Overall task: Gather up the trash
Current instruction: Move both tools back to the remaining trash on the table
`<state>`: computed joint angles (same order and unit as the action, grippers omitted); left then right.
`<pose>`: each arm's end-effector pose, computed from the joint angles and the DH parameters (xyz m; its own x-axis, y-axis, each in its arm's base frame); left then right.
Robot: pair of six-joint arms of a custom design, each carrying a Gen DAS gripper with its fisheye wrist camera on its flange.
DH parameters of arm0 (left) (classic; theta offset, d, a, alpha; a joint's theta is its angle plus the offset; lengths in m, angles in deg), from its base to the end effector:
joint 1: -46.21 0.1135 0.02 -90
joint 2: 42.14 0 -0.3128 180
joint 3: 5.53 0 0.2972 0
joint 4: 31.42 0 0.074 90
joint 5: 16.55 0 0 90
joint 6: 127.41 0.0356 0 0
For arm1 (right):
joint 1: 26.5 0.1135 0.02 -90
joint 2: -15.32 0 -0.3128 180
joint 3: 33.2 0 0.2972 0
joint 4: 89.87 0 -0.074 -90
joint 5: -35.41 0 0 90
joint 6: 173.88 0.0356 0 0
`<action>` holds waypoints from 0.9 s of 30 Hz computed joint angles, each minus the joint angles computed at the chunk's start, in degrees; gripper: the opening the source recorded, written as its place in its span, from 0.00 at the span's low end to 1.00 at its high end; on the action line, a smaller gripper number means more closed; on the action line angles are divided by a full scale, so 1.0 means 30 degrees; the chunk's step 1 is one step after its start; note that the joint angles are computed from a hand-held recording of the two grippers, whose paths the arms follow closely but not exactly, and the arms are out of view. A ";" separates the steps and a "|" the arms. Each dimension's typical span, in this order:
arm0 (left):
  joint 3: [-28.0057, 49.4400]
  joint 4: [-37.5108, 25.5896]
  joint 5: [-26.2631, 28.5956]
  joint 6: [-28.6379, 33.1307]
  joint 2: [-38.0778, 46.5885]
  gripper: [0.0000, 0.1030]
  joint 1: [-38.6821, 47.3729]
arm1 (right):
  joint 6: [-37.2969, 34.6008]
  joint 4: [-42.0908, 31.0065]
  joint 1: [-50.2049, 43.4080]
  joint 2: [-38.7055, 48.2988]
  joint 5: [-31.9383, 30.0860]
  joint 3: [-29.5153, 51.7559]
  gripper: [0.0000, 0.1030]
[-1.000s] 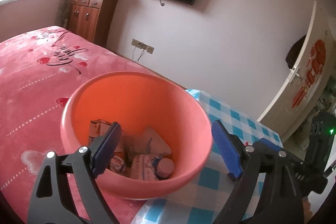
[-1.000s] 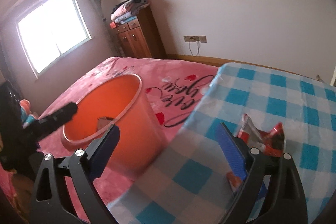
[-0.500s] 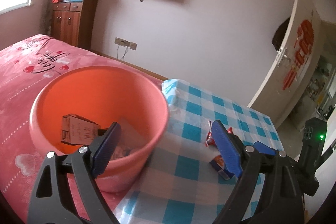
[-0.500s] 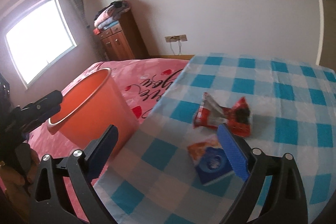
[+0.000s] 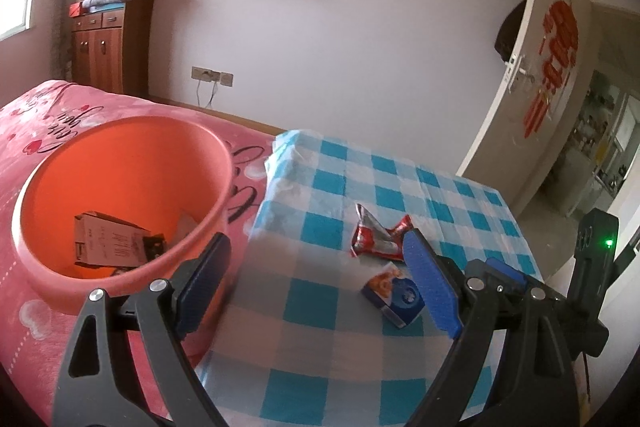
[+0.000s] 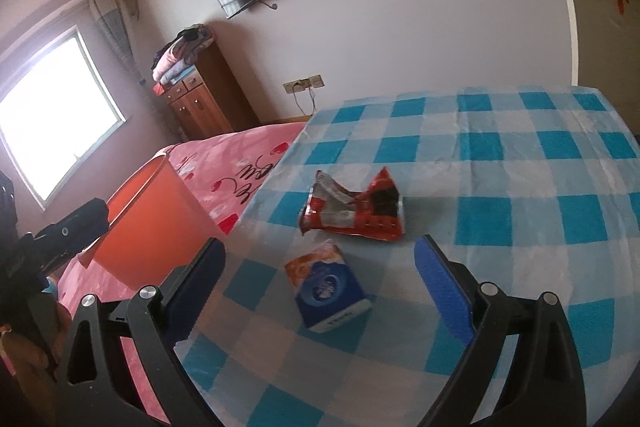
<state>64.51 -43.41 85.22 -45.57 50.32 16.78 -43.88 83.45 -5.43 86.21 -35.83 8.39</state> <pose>0.3430 -0.2019 0.2511 -0.5763 0.1656 -0.8003 0.5514 0.8016 -0.2312 0.2504 0.0842 0.2003 -0.4827 0.4663 -0.7414 0.2777 0.8843 0.3754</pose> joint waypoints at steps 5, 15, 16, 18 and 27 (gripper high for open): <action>0.0182 -0.0379 -0.0510 0.0162 0.0243 0.86 -0.0744 | -0.0074 0.0083 -0.0442 -0.0772 -0.0080 -0.0805 0.91; 0.0943 -0.1491 -0.1085 -0.0097 0.1561 0.86 -0.2437 | -0.0417 0.0189 -0.1969 -0.2101 -0.0549 -0.2299 0.91; 0.1058 -0.1634 -0.1024 -0.0212 0.1778 0.86 -0.2594 | -0.0427 0.0231 -0.2149 -0.2269 -0.0654 -0.2464 0.92; 0.1299 -0.1928 -0.0814 -0.0473 0.2291 0.86 -0.2977 | -0.0473 0.0321 -0.2598 -0.2608 -0.0900 -0.2806 0.91; 0.2938 -0.2937 -0.1126 -0.0979 0.4709 0.86 -0.4604 | -0.0857 0.0864 -0.5135 -0.3917 -0.2648 -0.4240 0.91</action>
